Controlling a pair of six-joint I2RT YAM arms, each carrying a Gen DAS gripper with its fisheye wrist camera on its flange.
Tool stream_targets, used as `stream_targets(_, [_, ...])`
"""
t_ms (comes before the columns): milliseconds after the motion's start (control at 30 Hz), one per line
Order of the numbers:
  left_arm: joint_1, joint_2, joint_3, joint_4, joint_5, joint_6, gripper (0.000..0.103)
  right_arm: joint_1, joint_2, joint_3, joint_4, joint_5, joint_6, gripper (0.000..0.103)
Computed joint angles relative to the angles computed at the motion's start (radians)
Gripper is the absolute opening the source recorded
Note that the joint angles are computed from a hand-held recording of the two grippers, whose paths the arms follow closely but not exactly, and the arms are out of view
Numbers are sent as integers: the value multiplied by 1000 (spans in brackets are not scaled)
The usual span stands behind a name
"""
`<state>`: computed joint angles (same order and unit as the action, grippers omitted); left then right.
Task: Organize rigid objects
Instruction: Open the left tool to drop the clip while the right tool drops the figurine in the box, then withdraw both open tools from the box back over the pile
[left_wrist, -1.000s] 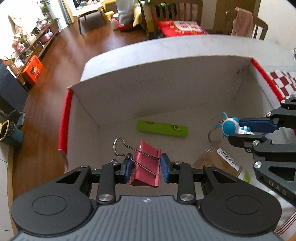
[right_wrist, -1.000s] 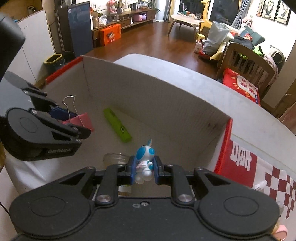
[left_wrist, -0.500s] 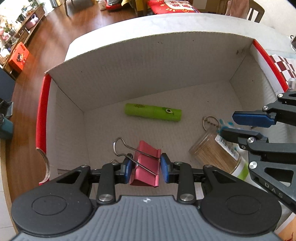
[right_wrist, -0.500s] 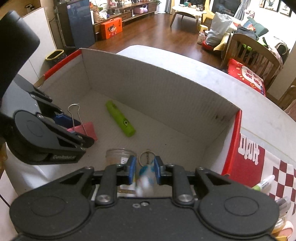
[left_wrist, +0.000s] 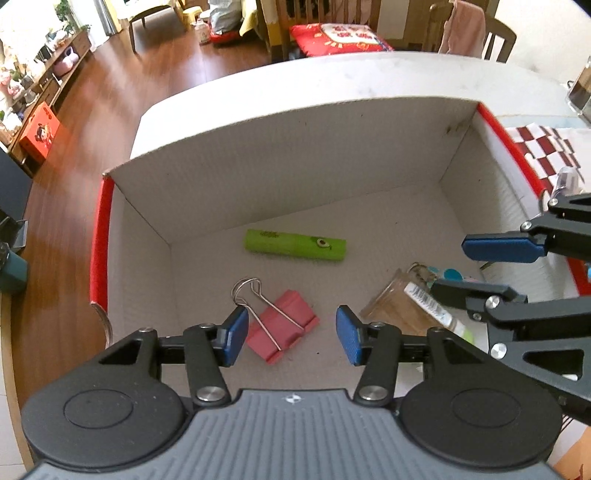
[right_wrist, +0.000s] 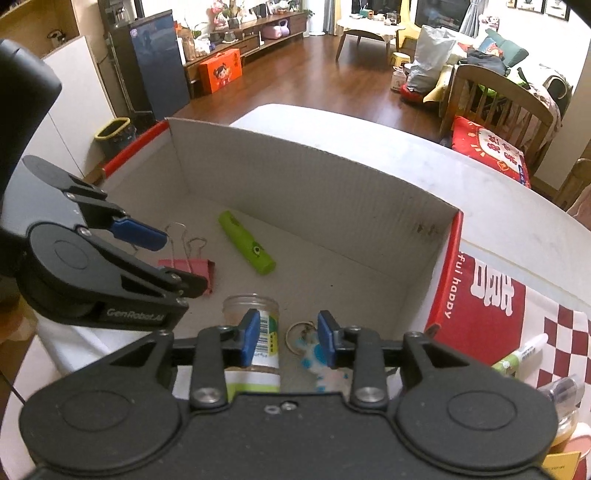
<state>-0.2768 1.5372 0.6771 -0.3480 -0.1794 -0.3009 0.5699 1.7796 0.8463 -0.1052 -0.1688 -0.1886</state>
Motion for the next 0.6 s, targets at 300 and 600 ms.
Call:
stream_targets(300, [-56, -99, -38, -5, -45, -64, 51, -31, -118, -59, -20, -54, -5, 39])
stream_targets(600, [-121, -265, -91, -50, -86, -133, 51, -88, -264, -125, -62, -137, -35, 47])
